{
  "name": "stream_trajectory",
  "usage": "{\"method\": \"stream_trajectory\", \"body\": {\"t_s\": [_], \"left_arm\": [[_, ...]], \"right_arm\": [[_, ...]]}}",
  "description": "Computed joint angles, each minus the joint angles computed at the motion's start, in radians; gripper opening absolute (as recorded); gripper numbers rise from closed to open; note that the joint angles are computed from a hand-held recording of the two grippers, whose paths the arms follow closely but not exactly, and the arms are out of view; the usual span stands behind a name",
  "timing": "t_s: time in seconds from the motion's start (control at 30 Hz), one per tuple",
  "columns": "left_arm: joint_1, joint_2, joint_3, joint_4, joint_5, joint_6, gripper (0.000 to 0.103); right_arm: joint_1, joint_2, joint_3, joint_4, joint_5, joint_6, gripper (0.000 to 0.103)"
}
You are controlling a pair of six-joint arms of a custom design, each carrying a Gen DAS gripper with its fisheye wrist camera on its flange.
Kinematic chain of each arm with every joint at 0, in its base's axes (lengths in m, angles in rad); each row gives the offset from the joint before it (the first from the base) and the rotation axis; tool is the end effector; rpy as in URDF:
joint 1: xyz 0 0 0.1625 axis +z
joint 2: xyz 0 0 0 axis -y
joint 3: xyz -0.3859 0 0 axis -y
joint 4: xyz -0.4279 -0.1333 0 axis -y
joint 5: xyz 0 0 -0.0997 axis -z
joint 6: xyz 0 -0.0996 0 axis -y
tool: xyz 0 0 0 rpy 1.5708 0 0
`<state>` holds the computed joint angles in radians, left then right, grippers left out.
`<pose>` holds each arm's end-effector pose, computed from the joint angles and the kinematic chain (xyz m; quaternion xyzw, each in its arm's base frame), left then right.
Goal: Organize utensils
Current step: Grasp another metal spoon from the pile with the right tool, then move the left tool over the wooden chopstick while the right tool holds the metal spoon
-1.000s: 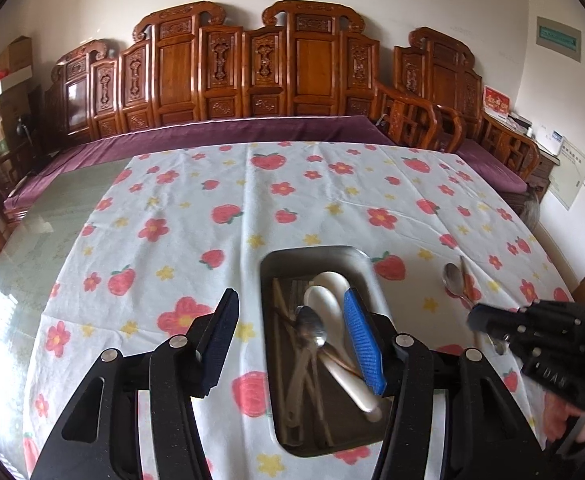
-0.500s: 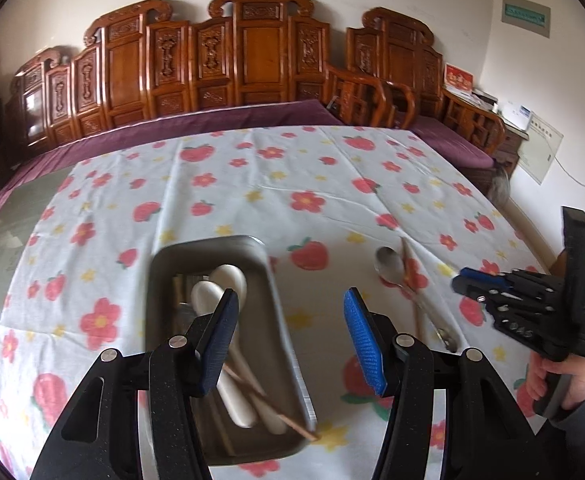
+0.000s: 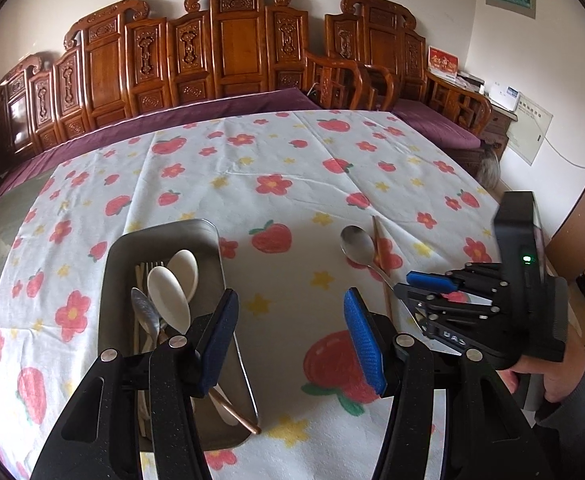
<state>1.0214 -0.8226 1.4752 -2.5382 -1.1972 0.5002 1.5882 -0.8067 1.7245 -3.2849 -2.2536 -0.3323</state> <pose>-0.2344 -0.7078 0.1282 0.4610 0.8544 -0.1585 0.1796 0.0818 -0.6506 0.1185 0.0233 -0.8779 0.3124 0.3621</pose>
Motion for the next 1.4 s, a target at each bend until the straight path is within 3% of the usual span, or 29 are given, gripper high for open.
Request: {"method": "stream_trajectory", "body": {"t_s": [0.43, 0.73, 1.0, 1.07, 1.13, 1.4], "left_arm": [[-0.008, -0.005, 0.012, 0.001, 0.005, 0.006, 0.052], [-0.011, -0.004, 0.009, 0.000, 0.014, 0.004, 0.053], [-0.013, -0.002, 0.020, 0.000, 0.008, 0.009, 0.053], [-0.013, 0.001, 0.021, 0.000, 0.010, 0.010, 0.053], [-0.014, 0.003, 0.023, 0.003, 0.013, 0.009, 0.053], [-0.016, 0.034, 0.009, 0.005, 0.027, 0.003, 0.053]], "right_arm": [[0.004, 0.005, -0.012, 0.031, 0.014, -0.003, 0.022], [0.003, -0.004, -0.008, 0.054, -0.018, 0.025, 0.019], [0.011, 0.031, -0.035, 0.016, -0.056, -0.039, 0.021], [0.010, 0.028, -0.036, 0.024, -0.052, -0.039, 0.019], [0.007, 0.020, -0.030, 0.034, -0.038, -0.038, 0.009], [-0.002, -0.033, 0.025, -0.025, 0.025, -0.027, 0.008]]}}
